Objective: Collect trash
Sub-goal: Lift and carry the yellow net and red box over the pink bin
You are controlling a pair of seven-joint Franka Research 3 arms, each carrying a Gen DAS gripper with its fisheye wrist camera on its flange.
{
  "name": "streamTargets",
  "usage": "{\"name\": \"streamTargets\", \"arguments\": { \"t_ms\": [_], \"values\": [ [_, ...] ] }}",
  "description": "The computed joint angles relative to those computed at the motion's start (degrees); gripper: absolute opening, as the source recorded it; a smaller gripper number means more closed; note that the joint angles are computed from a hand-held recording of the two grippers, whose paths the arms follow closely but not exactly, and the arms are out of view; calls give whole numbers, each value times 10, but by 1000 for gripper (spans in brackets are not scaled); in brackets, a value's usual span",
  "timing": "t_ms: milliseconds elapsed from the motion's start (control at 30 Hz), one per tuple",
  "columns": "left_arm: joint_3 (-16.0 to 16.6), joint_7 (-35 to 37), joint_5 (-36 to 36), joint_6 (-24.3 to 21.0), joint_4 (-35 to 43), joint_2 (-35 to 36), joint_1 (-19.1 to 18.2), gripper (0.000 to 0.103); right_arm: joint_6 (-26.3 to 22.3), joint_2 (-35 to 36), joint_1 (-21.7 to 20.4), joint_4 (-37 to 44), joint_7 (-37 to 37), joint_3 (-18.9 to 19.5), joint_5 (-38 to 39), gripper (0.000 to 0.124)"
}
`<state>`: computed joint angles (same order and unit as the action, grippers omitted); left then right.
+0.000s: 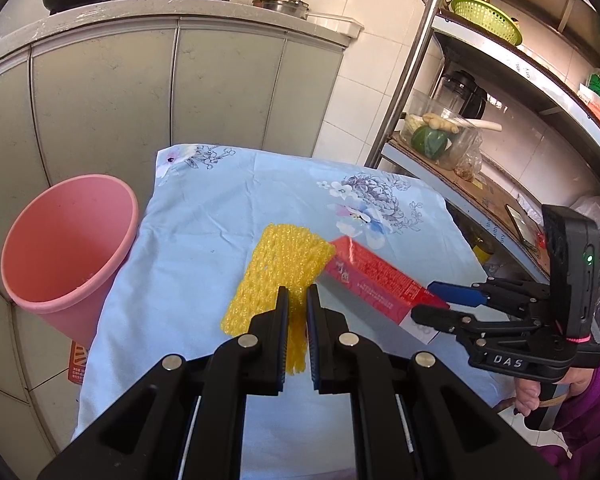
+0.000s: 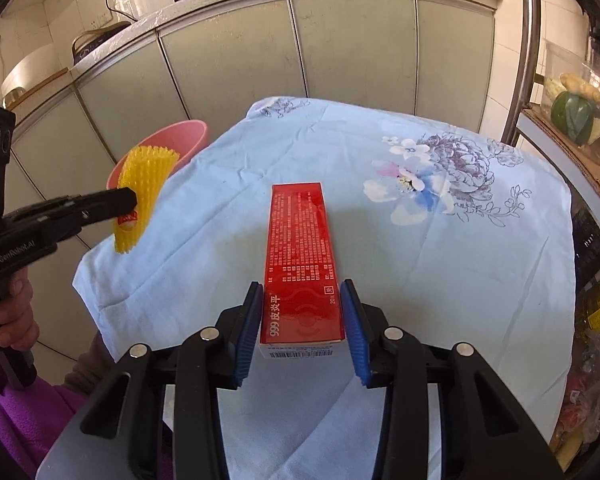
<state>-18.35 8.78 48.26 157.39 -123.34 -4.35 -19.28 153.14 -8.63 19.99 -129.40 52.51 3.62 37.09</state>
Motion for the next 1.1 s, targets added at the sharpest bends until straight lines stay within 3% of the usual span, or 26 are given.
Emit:
{"name": "streamTargets", "arguments": {
  "t_ms": [100, 267, 367, 433, 600, 833, 867, 900, 1100],
  "values": [
    [2, 8, -5, 3, 0, 1, 0, 8, -3, 7, -4, -3, 21, 5, -25, 41],
    [3, 16, -14, 6, -2, 3, 2, 8, -56, 26, -13, 18, 65, 8, -83, 41],
    [4, 21, -20, 8, 0, 8, 1, 8, -55, 26, -15, 22, 78, 9, -97, 43],
    [6, 22, -22, 11, -1, 10, 1, 8, -54, 27, -14, 28, 78, 11, -103, 55],
    [7, 20, -21, 13, -1, 11, 1, 8, -48, 41, -11, 43, 98, 18, -137, 57],
    [7, 10, -13, 16, -8, 5, 5, 8, -59, 66, -10, 62, 129, 18, -157, 55],
    [7, 8, -12, 16, -10, 4, 5, 8, -61, 66, -10, 62, 128, 18, -155, 43],
    [8, 8, -12, 17, -11, 3, 6, 8, -62, 68, -10, 61, 134, 18, -161, 41],
    [5, -17, 13, 15, -18, -8, 14, 8, -36, 59, -6, 54, 114, 19, -126, 41]
  ]
}}
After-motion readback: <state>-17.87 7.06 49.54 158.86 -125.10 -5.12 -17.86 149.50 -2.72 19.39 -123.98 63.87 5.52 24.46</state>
